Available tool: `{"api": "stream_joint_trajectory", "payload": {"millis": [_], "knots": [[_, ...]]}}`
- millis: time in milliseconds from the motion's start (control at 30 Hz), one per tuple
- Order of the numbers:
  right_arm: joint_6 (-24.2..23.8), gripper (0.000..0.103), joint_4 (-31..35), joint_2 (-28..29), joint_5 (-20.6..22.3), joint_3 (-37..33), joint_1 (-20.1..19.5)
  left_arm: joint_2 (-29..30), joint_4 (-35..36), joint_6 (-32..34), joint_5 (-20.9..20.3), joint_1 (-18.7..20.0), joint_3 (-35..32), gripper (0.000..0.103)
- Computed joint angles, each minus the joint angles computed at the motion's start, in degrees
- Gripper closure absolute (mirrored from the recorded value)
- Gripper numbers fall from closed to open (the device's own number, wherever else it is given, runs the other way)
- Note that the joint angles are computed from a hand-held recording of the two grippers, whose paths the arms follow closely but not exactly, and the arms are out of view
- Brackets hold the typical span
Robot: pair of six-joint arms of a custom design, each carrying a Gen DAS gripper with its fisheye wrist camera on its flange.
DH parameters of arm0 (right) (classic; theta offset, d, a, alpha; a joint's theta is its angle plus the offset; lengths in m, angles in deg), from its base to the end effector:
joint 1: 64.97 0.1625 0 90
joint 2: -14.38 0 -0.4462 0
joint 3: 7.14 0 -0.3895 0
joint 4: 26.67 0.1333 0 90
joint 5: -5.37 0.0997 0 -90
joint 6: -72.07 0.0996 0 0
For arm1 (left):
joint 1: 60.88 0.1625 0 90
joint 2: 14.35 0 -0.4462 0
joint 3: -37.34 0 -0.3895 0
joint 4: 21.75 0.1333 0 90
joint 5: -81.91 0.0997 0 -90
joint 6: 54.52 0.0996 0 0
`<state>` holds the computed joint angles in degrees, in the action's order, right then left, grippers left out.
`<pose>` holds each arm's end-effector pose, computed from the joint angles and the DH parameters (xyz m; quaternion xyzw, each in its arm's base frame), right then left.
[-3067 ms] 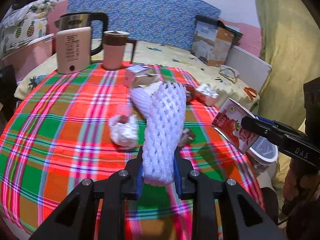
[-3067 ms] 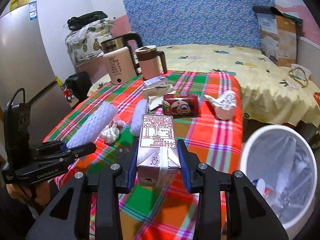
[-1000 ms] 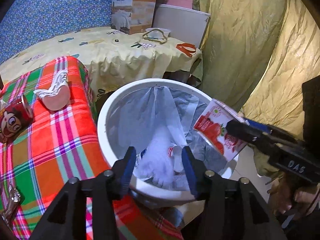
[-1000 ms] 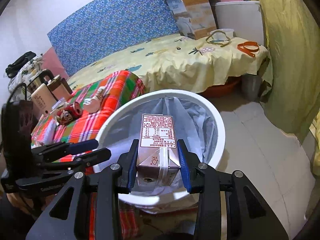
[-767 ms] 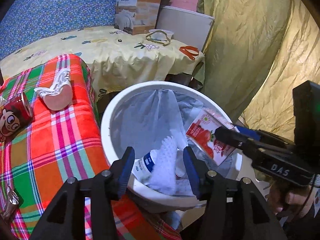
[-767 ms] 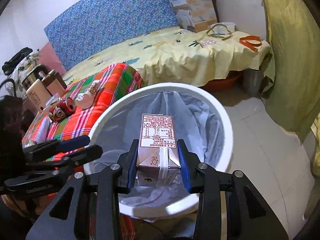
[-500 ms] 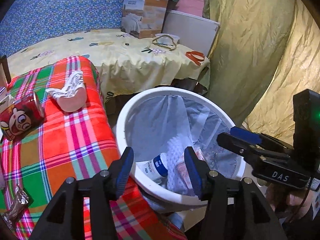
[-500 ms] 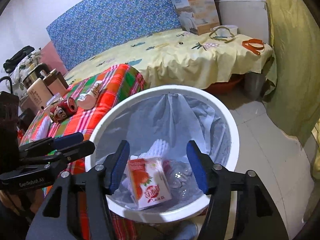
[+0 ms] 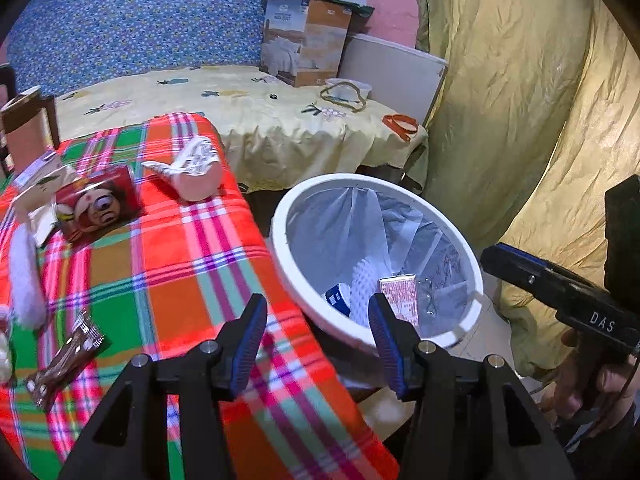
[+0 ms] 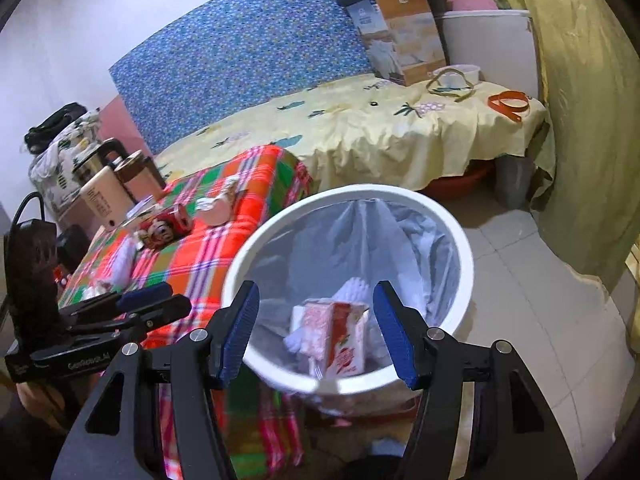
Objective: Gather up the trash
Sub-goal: 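Move both tools back over the table toward the tissues and can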
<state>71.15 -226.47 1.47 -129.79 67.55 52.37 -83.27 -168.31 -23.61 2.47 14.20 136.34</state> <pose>0.3946 -0.6268 -0.0539 0.0544 -0.8561 0.4459 0.2556 -0.0159 -0.6482 0.3404 0.3580 0.9010 -0.2134 0.1204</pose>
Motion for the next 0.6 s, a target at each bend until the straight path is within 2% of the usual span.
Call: {"api": "stream_joint_trajectory", "payload": {"millis": [333,600], "knots": [[-2.1,0.042,4.7,2.5,2.8,-3.6,1.7,-4.0,-2.8,0.0,0.8,1.4,2.7,0.048],[-2.4,0.042,7.3,3.9,3.5,-5.5,2.7,-6.2,-5.1,1.1,1.8,2.8,3.9,0.048]]}}
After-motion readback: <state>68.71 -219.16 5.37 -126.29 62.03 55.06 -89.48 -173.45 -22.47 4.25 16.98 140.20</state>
